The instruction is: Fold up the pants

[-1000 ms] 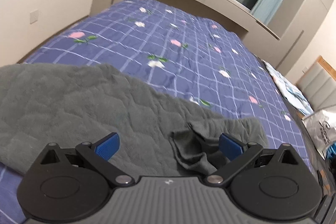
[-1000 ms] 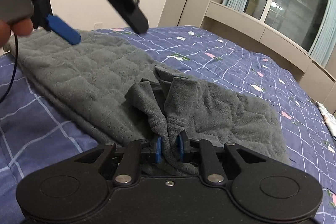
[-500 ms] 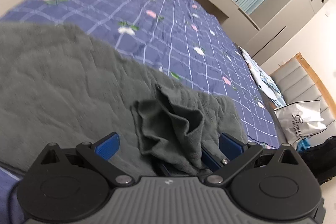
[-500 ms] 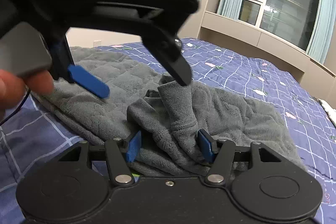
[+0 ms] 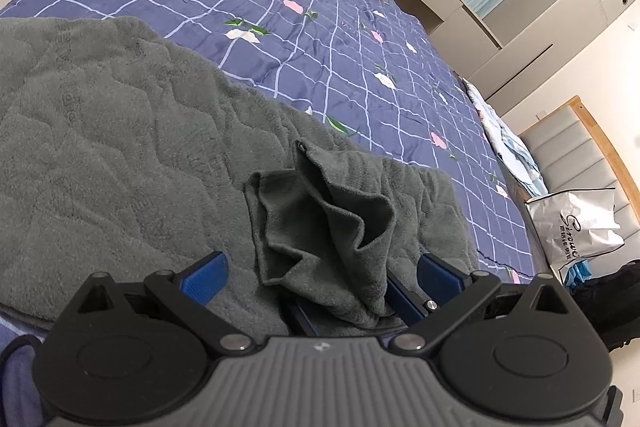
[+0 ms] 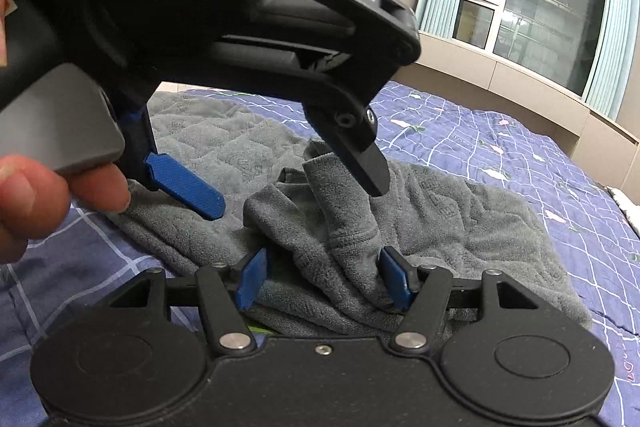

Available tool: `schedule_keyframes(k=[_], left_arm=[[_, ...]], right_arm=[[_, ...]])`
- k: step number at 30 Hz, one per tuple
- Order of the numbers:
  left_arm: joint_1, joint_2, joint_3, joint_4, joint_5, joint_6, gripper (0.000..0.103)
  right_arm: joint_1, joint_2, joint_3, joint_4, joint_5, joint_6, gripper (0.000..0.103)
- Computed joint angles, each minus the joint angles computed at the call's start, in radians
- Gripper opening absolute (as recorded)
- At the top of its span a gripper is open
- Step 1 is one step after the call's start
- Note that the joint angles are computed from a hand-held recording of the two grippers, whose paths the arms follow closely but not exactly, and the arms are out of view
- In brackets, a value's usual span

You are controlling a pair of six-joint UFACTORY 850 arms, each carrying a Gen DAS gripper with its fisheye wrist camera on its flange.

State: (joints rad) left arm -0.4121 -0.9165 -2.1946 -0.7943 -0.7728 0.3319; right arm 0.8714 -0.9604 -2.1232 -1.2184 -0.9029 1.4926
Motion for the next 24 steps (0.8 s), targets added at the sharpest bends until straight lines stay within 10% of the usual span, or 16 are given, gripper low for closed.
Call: schedule_keyframes(k=[6, 12, 24], left_arm=[[-0.001, -0.026, -0.047, 0.019, -0.030, -0.023, 0.102], [0.009, -0.070, -0.120, 0.002, -0.088, -0.045, 0.091], [-0.004, -0.035, -0.032, -0.041, 0.011, -0.133, 0.045]], right_arm=[[0.000, 0.002, 0.001, -0.001, 0.002, 0.004, 0.067], [0.012, 0.125, 0.179, -0.095, 0.032, 0.188, 0.102], [-0.004, 0.222, 0.317, -0.112, -0.240, 0.393, 0.102]])
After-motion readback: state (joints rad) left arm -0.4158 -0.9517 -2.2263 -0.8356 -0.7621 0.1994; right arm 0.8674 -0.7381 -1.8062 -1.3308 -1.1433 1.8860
